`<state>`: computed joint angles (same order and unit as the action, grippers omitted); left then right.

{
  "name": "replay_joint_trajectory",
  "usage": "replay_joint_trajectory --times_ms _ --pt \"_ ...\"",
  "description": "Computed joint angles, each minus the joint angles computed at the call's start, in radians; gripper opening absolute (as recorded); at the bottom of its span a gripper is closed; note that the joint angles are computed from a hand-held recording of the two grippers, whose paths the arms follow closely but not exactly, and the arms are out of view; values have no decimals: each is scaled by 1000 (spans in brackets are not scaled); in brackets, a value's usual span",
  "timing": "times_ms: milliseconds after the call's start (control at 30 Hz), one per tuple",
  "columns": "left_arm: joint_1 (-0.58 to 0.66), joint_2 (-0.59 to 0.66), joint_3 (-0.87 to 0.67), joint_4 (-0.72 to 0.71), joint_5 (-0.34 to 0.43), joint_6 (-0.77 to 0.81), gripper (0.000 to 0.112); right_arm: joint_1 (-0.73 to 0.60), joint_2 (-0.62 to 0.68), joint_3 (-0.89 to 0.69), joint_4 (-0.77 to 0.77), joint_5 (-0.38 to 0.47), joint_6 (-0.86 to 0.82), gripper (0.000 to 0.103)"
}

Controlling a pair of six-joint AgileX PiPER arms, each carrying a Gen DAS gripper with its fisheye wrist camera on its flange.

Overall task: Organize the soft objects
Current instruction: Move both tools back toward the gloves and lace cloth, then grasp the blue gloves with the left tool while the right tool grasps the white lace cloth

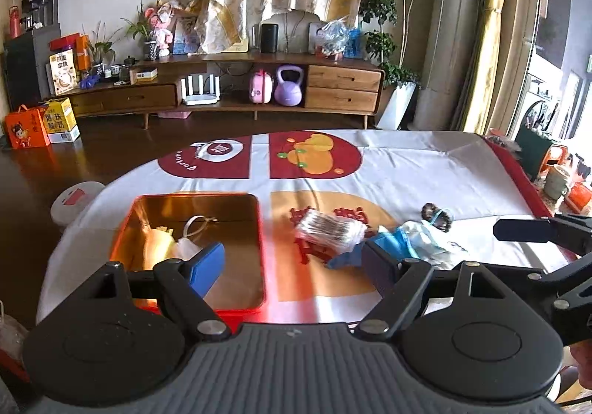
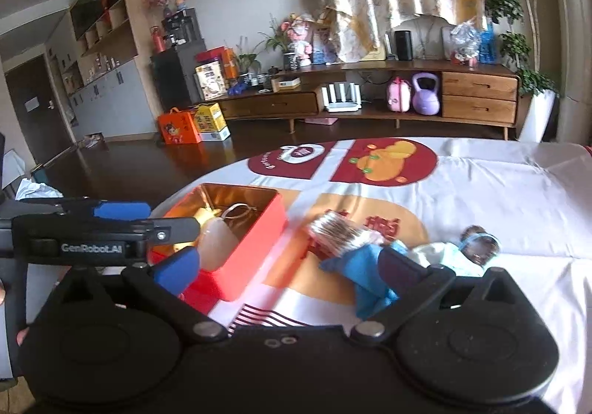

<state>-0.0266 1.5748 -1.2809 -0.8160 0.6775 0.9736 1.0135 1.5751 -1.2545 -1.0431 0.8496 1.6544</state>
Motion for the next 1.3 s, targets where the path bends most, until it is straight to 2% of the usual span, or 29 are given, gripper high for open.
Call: replay_joint_trajectory --times_ms 200,333,400,733,1100,1167,1300 --pt "-54 -34 77 -50 -57 44 84 12 -67 109 -19 34 67 103" --pt "-108 -57 138 -100 -148 87 88 6 -104 171 -25 52 82 103" --pt "-127 -53 152 -131 -163 109 90 4 -122 202 -30 64 91 103" --pt "-228 46 101 -72 -203 9 90 -47 -136 305 -11 -4 71 103" --pt "-358 208 -51 247 -241 -319 90 -137 -96 348 -23 -133 80 102" --pt "-374 243 -91 294 -227 -360 90 -157 -88 353 -27 -161 89 101" --pt "-384 321 -191 316 -150 -394 90 -177 -64 357 -41 -193 99 101"
